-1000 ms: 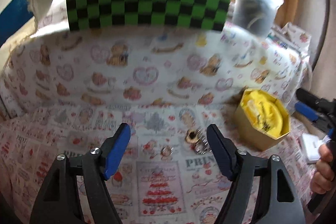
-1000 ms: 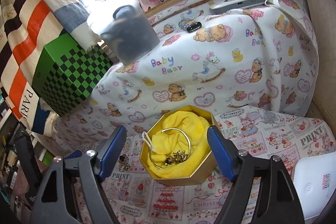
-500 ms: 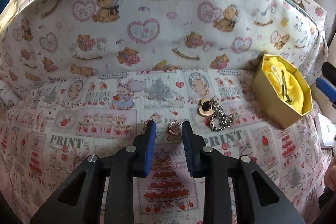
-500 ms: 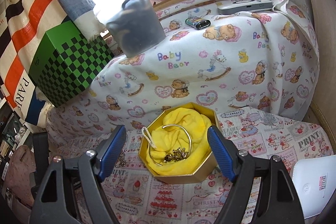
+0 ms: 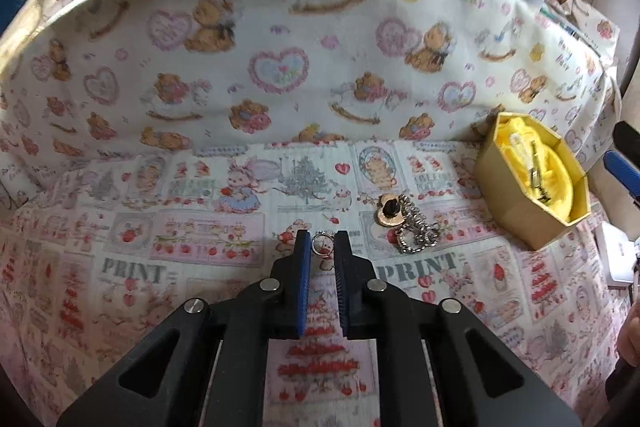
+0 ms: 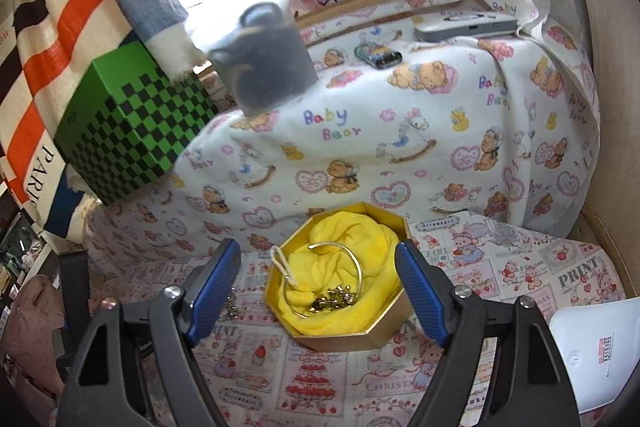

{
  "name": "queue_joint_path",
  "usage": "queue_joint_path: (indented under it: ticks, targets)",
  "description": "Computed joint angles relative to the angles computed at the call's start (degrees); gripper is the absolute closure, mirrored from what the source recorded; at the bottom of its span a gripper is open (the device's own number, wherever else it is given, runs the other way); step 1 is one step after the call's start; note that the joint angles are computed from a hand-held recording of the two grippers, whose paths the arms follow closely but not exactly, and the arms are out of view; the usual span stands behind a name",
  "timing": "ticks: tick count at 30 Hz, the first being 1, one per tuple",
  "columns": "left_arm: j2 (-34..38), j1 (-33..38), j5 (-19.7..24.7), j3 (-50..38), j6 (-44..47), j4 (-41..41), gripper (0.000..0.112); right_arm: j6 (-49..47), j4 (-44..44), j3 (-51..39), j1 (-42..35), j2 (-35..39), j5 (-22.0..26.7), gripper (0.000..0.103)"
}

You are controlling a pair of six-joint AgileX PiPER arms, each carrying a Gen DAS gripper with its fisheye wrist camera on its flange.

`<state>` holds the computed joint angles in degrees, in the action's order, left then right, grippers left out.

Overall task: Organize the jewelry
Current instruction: 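Move the left tool to the small silver ring and close on it, then grasp the gold earring with silver chain with the right tool while the left tool holds the ring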

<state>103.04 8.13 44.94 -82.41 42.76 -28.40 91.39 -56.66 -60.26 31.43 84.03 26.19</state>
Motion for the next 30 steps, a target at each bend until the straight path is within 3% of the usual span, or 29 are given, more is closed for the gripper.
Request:
queue_joint_path:
  ticks: [4,8,12,15,19,22,26,30]
  targets:
    - [-4.8,1.5,0.0,2.5,2.6,-2.7,0.102,-2.0,0.3,-1.5,2.4,0.5,1.8,0.025]
    - [-9.8,1.1,-3.5,5.8,1.5,-1.1,0.101,-4.0,-3.7,-5.3,8.6,3.2,9.2,0.025]
    - [-9.3,3.4,-0.5,3.7,2.8,-3.7,0.102,-8.5,-0.2,-9.0,10.9,5.7,11.7,0.027]
    - [-8.8,6.6,1.7,2.6,5.1,-6.0,0.102,-14.6,5.9,-13.5,10.9,8.2,13.0,0.037]
    - [-8.0,8.6,2.8,0.5,4.7,-6.6,0.102,-30.8,20.8,-25.0,9.8,15.4,17.7,0.057]
    - [-7.0,9.8,4.2,-1.3,4.4,-7.7,0.102,-40.9,29.6,-33.4,9.3,21.5,21.0,0.062]
    - [-6.3,10.5,4.0,-2.1,3.5,-7.5,0.102,-47.2,34.5,-42.6,9.8,28.9,26.7,0.075]
    - [-5.3,10.8,5.0,-3.4,2.3,-7.3,0.102,-50.4,39.7,-47.1,8.9,33.4,28.7,0.087]
